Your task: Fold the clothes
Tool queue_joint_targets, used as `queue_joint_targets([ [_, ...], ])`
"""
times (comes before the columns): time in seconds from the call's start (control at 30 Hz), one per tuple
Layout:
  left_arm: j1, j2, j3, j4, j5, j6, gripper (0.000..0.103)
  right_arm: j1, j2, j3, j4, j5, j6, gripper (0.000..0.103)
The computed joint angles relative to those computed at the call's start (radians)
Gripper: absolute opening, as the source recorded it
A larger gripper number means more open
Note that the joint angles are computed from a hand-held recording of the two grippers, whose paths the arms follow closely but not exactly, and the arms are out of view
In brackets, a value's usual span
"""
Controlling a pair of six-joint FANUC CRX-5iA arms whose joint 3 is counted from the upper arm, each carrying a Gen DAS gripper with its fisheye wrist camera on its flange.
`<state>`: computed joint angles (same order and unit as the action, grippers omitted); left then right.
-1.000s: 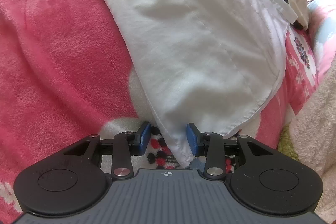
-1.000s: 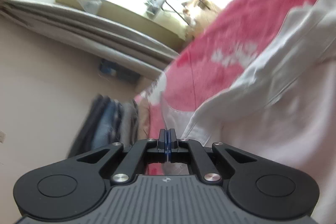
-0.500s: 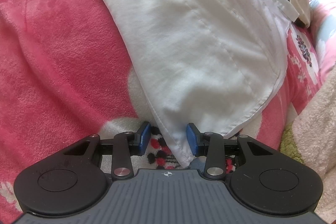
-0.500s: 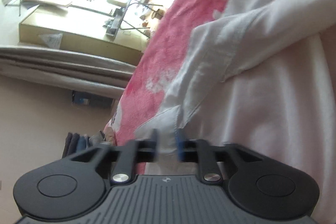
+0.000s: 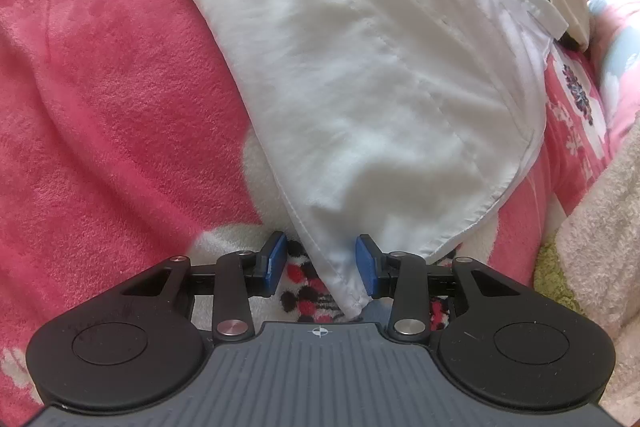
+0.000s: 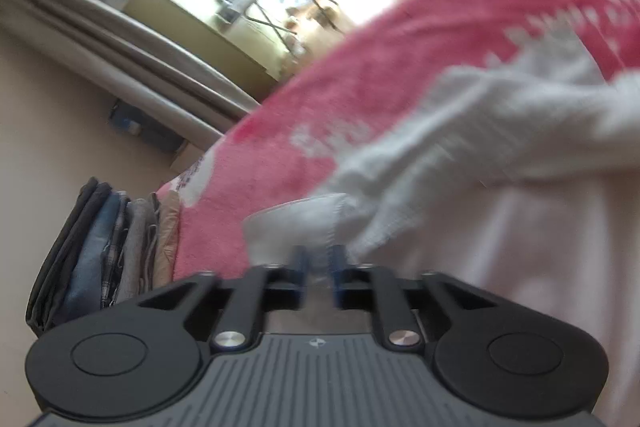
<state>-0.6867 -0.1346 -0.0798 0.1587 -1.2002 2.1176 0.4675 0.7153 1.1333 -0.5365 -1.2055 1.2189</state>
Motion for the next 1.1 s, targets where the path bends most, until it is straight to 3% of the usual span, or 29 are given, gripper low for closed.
queue_joint_targets([
  [0.23,-0.006,-0.005,-0.005,-0.006,0.008,0.017,0.038,0.069,-0.171,-0.262,0.16,0.3,0.162,0.003],
  [0.37,-0.011,-0.004,-0.002,-0.01,0.006,0.022,0.038,0.094,-0.168,-0.285,0.27,0.336,0.138,0.003],
  [0.5,-0.014,-0.002,0.004,-0.014,-0.001,0.022,0.038,0.107,-0.063,-0.149,0.344,0.214,0.09,0.004],
  [0.57,-0.017,0.0,0.007,-0.018,-0.006,0.02,0.039,0.102,0.031,0.009,0.335,0.071,0.059,0.008],
  [0.6,-0.018,0.0,0.009,-0.02,-0.007,0.02,0.039,0.106,0.053,0.045,0.352,0.04,0.036,0.01],
  [0.63,-0.019,0.0,0.01,-0.022,-0.008,0.02,0.039,0.107,0.064,0.063,0.363,0.024,0.018,0.018],
  [0.67,-0.02,0.0,0.011,-0.024,-0.009,0.019,0.039,0.105,0.05,0.039,0.365,0.038,0.009,0.03],
  [0.7,-0.02,0.0,0.011,-0.024,-0.008,0.016,0.039,0.101,0.021,-0.008,0.363,0.07,0.005,0.034],
  [0.8,-0.02,-0.003,0.009,-0.025,-0.007,0.004,0.039,0.066,-0.048,-0.074,0.298,0.082,0.043,0.036],
  [0.97,-0.011,-0.018,-0.012,-0.007,0.011,-0.025,0.041,-0.044,-0.106,-0.003,0.035,-0.202,0.163,0.036],
  [1.1,0.006,-0.036,-0.041,0.027,0.031,-0.053,0.043,-0.091,-0.219,-0.123,-0.113,-0.382,0.174,0.035],
])
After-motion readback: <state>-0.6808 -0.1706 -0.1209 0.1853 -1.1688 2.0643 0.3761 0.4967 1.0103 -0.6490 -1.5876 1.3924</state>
